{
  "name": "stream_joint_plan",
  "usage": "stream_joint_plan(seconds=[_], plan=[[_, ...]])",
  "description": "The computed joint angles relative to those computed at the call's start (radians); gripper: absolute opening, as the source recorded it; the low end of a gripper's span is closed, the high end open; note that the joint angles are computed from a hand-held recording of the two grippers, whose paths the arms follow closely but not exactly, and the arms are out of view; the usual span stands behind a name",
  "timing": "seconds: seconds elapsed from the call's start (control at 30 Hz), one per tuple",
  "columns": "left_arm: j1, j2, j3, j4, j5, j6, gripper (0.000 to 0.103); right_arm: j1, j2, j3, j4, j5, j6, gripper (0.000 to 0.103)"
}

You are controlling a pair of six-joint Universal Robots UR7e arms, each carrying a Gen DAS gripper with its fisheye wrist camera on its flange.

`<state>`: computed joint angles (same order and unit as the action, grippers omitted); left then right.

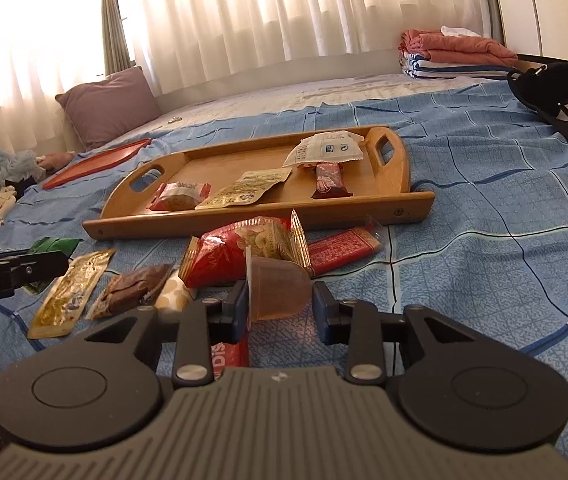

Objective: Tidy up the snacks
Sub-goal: 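Carry the green packet and jelly cup over the tray with both tools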

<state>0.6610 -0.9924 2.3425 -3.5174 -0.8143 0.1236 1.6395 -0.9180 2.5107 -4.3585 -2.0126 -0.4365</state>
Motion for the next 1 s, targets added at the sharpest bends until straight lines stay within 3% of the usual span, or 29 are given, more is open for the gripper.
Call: stream_joint_plan(seconds=[0.3,0.5,0.6,0.7,0.8,1.0], plan=[[0.052,0.002,-0.117,0.056,-0.051,0.041,0.039,0.06,-0.05,-0.055,0.021,-0.085,-0.036,0.038],[0.099,0.033,-0.235,0.131,-0.089,0.029,0.038,0.057,-0.077,-0.161,0.081,-0.183,-0.147,0.038],[0.113,0.069,-0.293,0.124,-0.09,0.074,0.038,0.038,-0.101,-0.201,0.131,-0.187,-0.183,0.038],[0.14,0.099,-0.359,0.148,-0.139,0.099,0.038,0.021,-0.11,-0.242,0.185,-0.191,-0.216,0.038],[0.17,0.13,-0.433,0.211,-0.19,0.08,0.038,0.009,-0.097,-0.284,0.222,-0.197,-0.266,0.038],[0.211,0.211,-0.583,0.336,-0.207,0.079,0.038,0.01,-0.028,-0.356,0.222,-0.257,-0.401,0.038]])
